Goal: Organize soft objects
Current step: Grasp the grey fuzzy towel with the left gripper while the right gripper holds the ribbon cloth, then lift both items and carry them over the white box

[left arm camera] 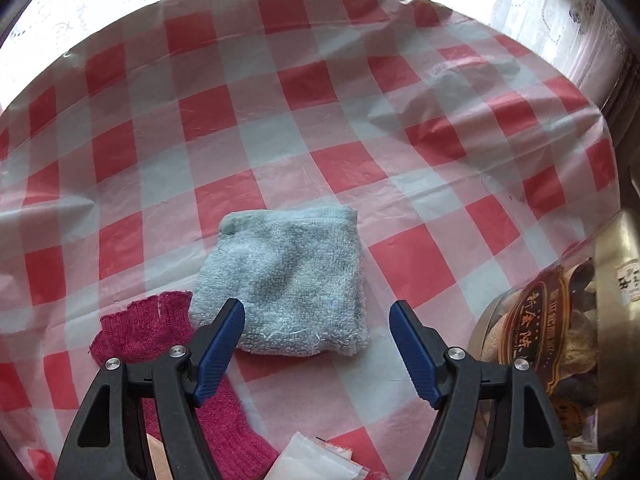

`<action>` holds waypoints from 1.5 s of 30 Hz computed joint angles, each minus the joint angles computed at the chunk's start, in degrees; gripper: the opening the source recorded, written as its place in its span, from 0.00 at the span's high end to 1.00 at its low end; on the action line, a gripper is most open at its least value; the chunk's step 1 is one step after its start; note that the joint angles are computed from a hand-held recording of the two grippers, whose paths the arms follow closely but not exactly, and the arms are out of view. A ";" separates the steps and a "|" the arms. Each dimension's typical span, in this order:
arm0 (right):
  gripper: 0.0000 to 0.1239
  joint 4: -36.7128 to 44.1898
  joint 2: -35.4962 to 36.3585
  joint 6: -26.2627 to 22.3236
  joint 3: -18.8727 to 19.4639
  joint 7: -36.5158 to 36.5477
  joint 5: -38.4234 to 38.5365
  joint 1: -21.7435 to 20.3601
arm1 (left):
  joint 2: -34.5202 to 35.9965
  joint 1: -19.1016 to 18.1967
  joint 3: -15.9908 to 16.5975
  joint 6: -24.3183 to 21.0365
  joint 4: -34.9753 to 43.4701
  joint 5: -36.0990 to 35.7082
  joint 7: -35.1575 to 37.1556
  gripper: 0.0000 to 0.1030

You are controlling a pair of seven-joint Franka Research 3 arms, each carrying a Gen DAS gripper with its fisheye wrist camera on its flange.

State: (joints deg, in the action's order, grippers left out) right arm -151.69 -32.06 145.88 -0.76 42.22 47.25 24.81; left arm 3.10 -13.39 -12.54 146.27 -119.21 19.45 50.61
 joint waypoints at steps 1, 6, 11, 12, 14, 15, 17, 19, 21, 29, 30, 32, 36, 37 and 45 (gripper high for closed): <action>0.79 0.08 0.18 -0.19 -0.12 0.19 -0.17 -0.20 | 0.96 -0.17 -0.08 -1.26 0.94 0.59 0.14 0.26; 0.79 0.44 0.61 -0.09 0.06 0.65 -0.55 -0.48 | 3.12 -1.40 0.31 -4.96 2.45 6.69 -2.46 0.51; 0.79 0.01 0.09 0.92 0.53 1.13 -1.16 -0.53 | -0.02 -0.72 0.41 -2.02 -0.91 5.70 -4.13 0.76; 0.79 -0.41 -0.42 1.48 1.07 1.73 -1.30 -0.42 | -0.86 -0.71 0.38 -1.93 -1.59 6.48 -5.20 0.76; 0.79 -1.08 -1.44 1.94 1.24 2.44 -2.01 -0.42 | -3.10 -0.61 0.18 -1.43 -3.34 7.52 -7.18 0.77; 0.79 -1.42 -1.96 2.16 1.43 2.99 -2.35 -0.36 | -4.51 -0.51 0.05 -0.90 -4.40 7.52 -7.98 0.77; 0.79 -1.93 -3.08 1.96 1.12 3.56 -3.07 -0.27 | -7.28 -0.35 -0.40 -0.45 -6.17 7.98 -9.58 0.77; 0.79 -2.58 -4.49 1.90 1.13 4.35 -3.88 -0.30 | -9.92 -0.25 -1.01 -0.43 -7.50 8.53 -11.11 0.77; 0.79 -3.23 -6.07 1.53 0.72 4.92 -4.60 -0.37 | -13.01 -0.21 -1.69 -0.38 -9.24 8.96 -12.89 0.77; 0.79 -7.29 -14.90 -0.88 -0.34 7.93 -7.82 -2.05 | -24.03 -0.54 -4.89 -0.89 -15.66 10.29 -20.88 0.77; 0.79 -7.84 -16.22 -1.22 -0.57 8.32 -8.27 -2.52 | -25.58 -0.73 -5.40 -1.17 -16.46 10.21 -21.83 0.77; 0.79 -8.92 -18.76 -2.26 -1.31 9.15 -9.37 -3.90 | -27.79 -1.09 -6.38 -1.41 -17.46 10.25 -23.42 0.77; 0.79 -10.25 -22.60 -4.56 -3.39 10.27 -11.91 -8.02 | -31.07 -1.98 -9.03 -2.26 -18.23 11.07 -26.65 0.77; 0.79 -10.51 -23.63 -5.22 -3.82 10.47 -12.81 -9.42 | -31.33 -2.28 -9.68 -2.34 -18.04 11.39 -27.33 0.77; 0.79 -11.00 -27.99 -10.24 -8.70 10.41 -20.01 -22.81 | -28.50 -5.01 -13.58 -0.15 -13.46 14.40 -30.73 0.77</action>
State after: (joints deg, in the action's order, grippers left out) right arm -162.69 -60.04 135.64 -9.46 52.62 27.24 2.00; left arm -25.40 -18.39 -26.12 146.11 -132.67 33.85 19.88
